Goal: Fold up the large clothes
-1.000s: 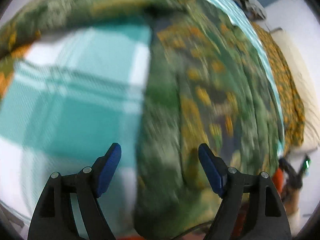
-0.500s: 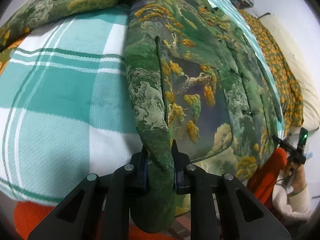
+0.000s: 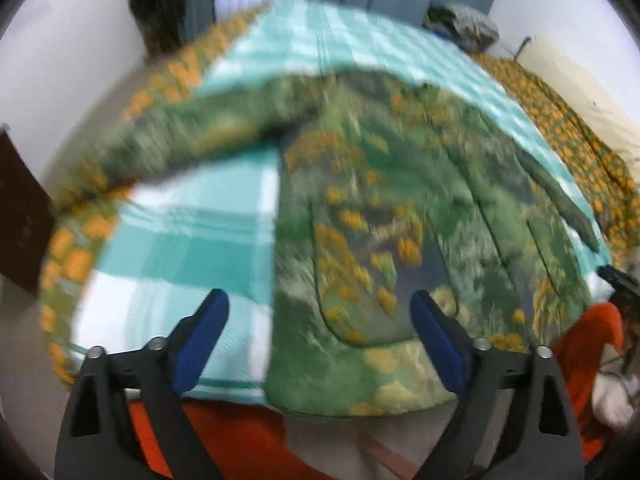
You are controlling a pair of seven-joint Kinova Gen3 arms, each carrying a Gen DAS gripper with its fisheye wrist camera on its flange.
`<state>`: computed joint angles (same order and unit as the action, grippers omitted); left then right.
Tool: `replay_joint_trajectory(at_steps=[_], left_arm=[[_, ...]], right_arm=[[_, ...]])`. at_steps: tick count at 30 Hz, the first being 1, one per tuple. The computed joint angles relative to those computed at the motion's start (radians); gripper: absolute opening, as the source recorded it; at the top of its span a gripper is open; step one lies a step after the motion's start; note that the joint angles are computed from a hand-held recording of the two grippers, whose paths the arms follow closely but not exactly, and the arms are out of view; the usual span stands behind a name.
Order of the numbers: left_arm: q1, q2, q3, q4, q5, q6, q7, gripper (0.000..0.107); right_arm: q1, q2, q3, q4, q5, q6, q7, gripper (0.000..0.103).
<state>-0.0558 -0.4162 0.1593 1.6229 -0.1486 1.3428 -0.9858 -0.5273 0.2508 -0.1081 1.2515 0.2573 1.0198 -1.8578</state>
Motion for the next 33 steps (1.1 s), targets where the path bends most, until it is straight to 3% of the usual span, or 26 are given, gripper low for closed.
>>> replay_joint_trajectory(at_steps=[3, 6, 13, 17, 21, 25, 29, 33], left_arm=[[-0.048, -0.038, 0.067, -0.004, -0.071, -0.055, 0.077, 0.099], [-0.104, -0.08, 0.109, 0.016, -0.116, -0.129, 0.158, 0.101], [-0.173, -0.088, 0.182, 0.045, -0.167, -0.18, 0.259, 0.101], [-0.186, -0.116, 0.243, 0.075, -0.19, -0.161, 0.287, 0.101], [-0.171, -0.075, 0.307, 0.039, -0.209, -0.086, 0.246, 0.103], [-0.139, -0.063, 0.303, 0.033, -0.213, -0.102, 0.258, 0.102], [-0.11, -0.07, 0.265, 0.04, -0.178, -0.141, 0.279, 0.102], [-0.121, -0.059, 0.293, 0.056, -0.181, -0.16, 0.316, 0.102]], right_arm=[[-0.016, -0.04, -0.009, 0.019, 0.027, -0.056, -0.005, 0.058], [-0.022, -0.059, -0.02, 0.024, 0.03, -0.08, -0.003, 0.069], [-0.017, -0.123, -0.032, 0.11, 0.028, -0.178, -0.062, 0.07], [-0.025, -0.141, -0.044, 0.153, 0.079, -0.189, -0.129, 0.07], [-0.032, -0.128, -0.052, 0.148, 0.111, -0.187, -0.157, 0.07], [-0.04, -0.125, -0.051, 0.138, 0.123, -0.211, -0.177, 0.07], [-0.076, -0.149, -0.057, 0.176, 0.236, -0.247, -0.232, 0.07], [-0.076, -0.143, -0.066, 0.185, 0.258, -0.232, -0.234, 0.071]])
